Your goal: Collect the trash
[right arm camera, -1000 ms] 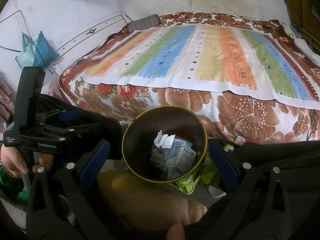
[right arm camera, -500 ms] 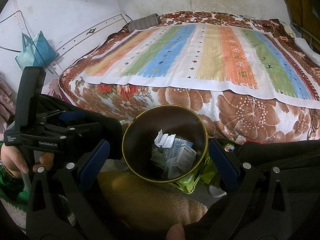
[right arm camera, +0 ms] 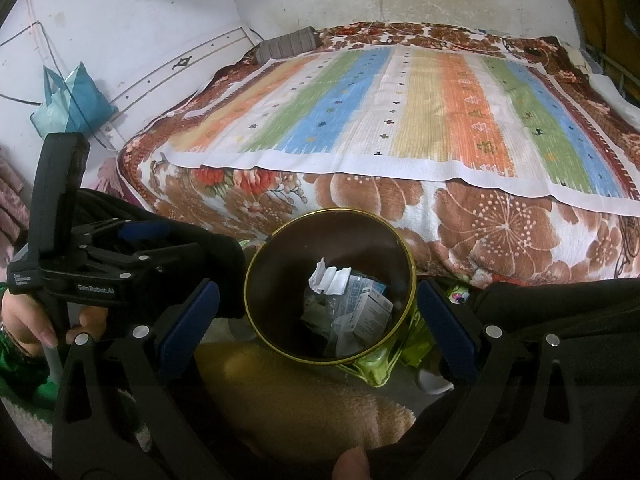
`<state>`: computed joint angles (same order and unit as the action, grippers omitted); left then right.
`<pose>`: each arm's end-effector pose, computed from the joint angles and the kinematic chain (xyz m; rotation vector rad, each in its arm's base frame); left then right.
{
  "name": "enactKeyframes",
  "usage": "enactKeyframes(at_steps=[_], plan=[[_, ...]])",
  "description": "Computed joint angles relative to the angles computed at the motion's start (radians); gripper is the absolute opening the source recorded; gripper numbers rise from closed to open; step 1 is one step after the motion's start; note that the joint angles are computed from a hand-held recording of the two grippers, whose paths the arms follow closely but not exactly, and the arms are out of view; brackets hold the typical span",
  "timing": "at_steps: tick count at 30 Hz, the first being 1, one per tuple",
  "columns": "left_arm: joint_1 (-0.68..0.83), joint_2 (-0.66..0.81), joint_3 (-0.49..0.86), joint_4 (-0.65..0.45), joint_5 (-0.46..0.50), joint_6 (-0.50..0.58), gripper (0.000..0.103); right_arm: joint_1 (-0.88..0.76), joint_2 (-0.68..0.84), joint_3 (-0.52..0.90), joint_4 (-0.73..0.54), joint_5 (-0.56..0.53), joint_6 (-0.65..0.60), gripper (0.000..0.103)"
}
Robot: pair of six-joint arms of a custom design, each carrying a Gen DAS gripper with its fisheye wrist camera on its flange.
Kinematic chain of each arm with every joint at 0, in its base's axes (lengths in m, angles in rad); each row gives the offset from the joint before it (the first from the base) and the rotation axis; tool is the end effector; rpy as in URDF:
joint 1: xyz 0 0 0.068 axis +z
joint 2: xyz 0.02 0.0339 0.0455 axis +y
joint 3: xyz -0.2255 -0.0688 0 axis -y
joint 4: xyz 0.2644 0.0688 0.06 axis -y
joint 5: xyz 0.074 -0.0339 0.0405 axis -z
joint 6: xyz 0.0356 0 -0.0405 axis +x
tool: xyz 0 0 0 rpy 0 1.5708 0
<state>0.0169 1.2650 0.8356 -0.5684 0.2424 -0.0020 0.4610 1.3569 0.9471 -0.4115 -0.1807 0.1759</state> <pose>0.2764 -0.0039 0.1818 0.0674 2.5521 -0.3051 0.2773 0.1449 0.2037 -0.4320 2.3990 0.5096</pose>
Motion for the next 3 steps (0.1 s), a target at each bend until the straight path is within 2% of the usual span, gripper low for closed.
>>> enactKeyframes(at_steps=[3], plan=[[0.005, 0.013, 0.011, -0.005, 0.002, 0.0, 0.097, -0.001, 0.0, 0.001, 0.0, -0.001, 0.0, 0.094]])
